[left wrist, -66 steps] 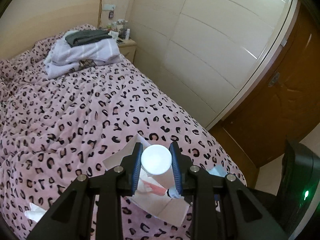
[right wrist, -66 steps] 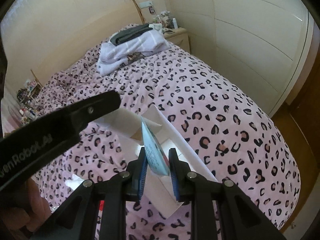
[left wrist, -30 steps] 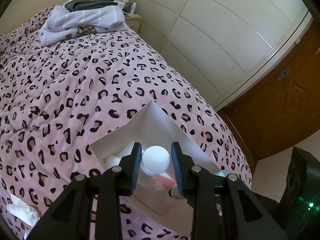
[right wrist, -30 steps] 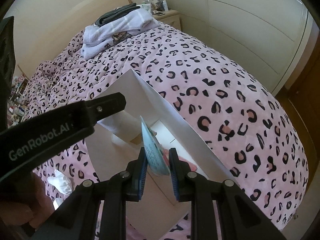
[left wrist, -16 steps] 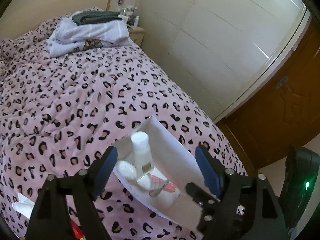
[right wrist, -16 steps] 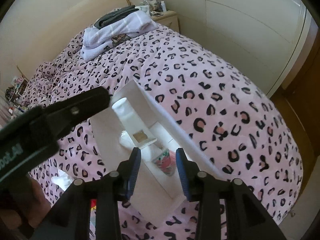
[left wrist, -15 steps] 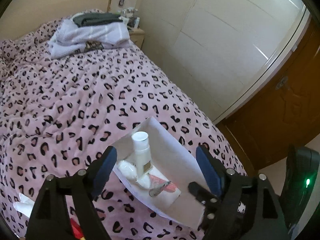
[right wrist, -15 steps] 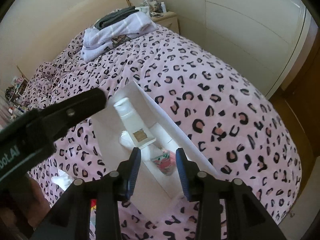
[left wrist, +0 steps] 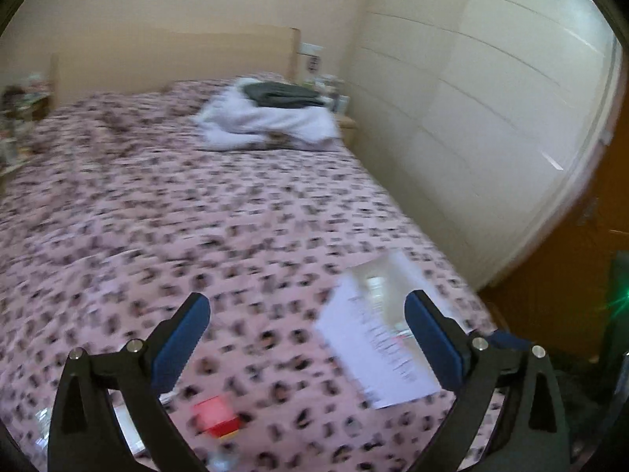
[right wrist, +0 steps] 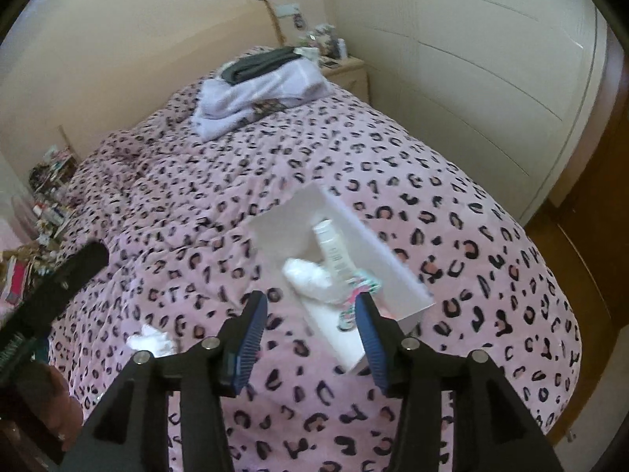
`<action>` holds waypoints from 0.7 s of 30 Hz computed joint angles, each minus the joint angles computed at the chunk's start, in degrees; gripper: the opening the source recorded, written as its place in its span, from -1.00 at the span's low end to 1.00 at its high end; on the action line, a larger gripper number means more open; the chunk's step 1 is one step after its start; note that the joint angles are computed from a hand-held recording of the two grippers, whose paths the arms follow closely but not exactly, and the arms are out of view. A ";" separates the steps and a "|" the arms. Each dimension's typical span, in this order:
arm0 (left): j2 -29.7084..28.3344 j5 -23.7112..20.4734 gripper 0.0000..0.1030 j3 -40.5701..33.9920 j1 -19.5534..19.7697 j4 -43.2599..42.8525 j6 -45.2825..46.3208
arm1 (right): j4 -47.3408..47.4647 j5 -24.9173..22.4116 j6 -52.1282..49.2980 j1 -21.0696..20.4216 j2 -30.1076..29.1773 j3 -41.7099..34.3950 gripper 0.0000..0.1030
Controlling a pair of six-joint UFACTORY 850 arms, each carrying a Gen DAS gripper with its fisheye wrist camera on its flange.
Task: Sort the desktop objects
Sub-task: 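Move both grippers back over the foil bag and yellow box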
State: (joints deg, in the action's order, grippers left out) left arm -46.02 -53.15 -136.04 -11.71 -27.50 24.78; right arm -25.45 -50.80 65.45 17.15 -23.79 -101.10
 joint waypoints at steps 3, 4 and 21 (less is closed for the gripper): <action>8.39 7.19 0.95 14.14 2.25 0.55 3.43 | -3.16 1.49 2.62 2.74 -0.08 0.56 0.07; 10.61 9.14 0.96 17.84 2.91 1.12 4.34 | -2.88 2.00 1.76 3.45 -0.33 0.44 0.09; 24.91 12.53 0.99 41.73 13.69 13.18 -2.69 | 6.09 -4.32 -15.21 14.59 -14.04 -15.71 0.10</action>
